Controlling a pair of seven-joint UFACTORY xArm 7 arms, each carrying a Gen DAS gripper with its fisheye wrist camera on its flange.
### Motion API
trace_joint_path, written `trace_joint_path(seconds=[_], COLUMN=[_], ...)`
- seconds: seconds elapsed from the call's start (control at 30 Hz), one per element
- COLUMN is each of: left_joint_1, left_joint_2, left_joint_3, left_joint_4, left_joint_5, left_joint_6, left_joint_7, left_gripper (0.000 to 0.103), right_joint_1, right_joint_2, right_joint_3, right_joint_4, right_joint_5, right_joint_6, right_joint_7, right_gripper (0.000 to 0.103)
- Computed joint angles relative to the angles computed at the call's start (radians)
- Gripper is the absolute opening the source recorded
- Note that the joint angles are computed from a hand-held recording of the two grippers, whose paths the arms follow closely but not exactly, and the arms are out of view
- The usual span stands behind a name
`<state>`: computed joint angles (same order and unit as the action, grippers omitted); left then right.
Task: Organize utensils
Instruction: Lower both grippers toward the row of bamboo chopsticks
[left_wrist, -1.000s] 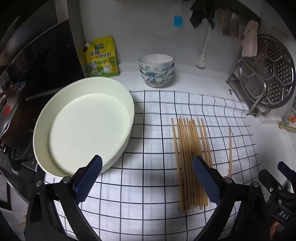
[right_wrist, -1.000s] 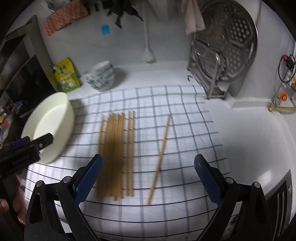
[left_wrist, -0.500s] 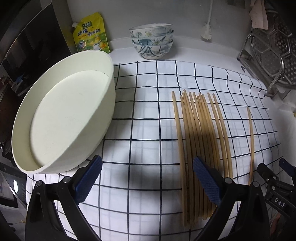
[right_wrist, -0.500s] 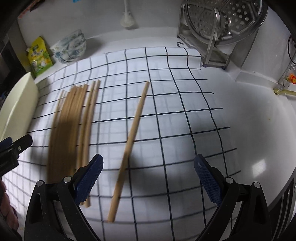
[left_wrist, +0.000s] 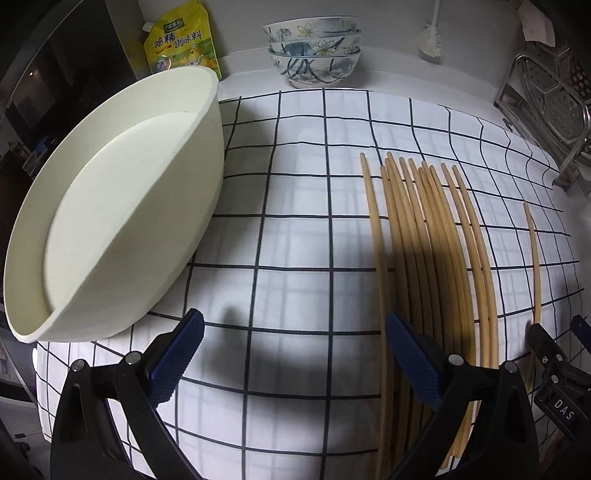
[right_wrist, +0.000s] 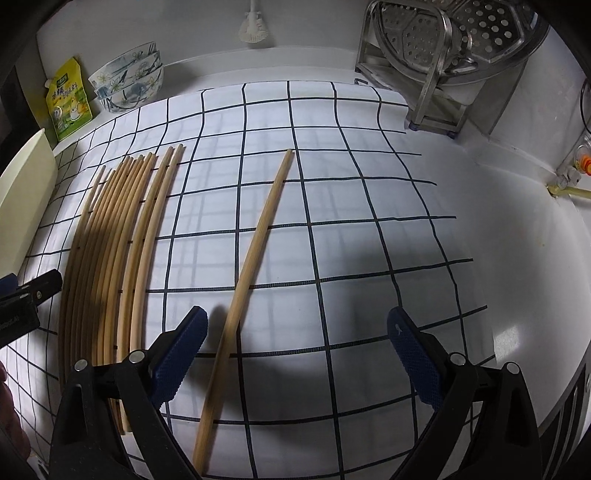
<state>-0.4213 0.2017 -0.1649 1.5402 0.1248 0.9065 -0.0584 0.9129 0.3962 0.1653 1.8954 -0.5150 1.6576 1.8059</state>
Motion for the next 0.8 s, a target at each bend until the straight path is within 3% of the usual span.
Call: trace_joint_path(seconds=[0.67,0.8], left_joint_1=[-0.015,-0.021], left_joint_2=[0.024,0.014], left_joint_3=[0.004,0.004], left_joint_4=[0.015,0.001], left_joint_5=[0.032,0.055], left_joint_6=[0.017,-0.001], left_joint_7=[-0.015,-0.008], left_gripper=[0.098,0.095], right_joint_1=[0.000,0.001], right_joint_2=[0.001,0.001], right_joint_3=[0.005,0.003], right_joint_4=[-0.006,-0.005], right_joint_5=[-0.002,-0.006], right_joint_6=[0.002,-0.013], right_joint_7=[-0.005,-0.018], right_gripper=[0.093,0.085])
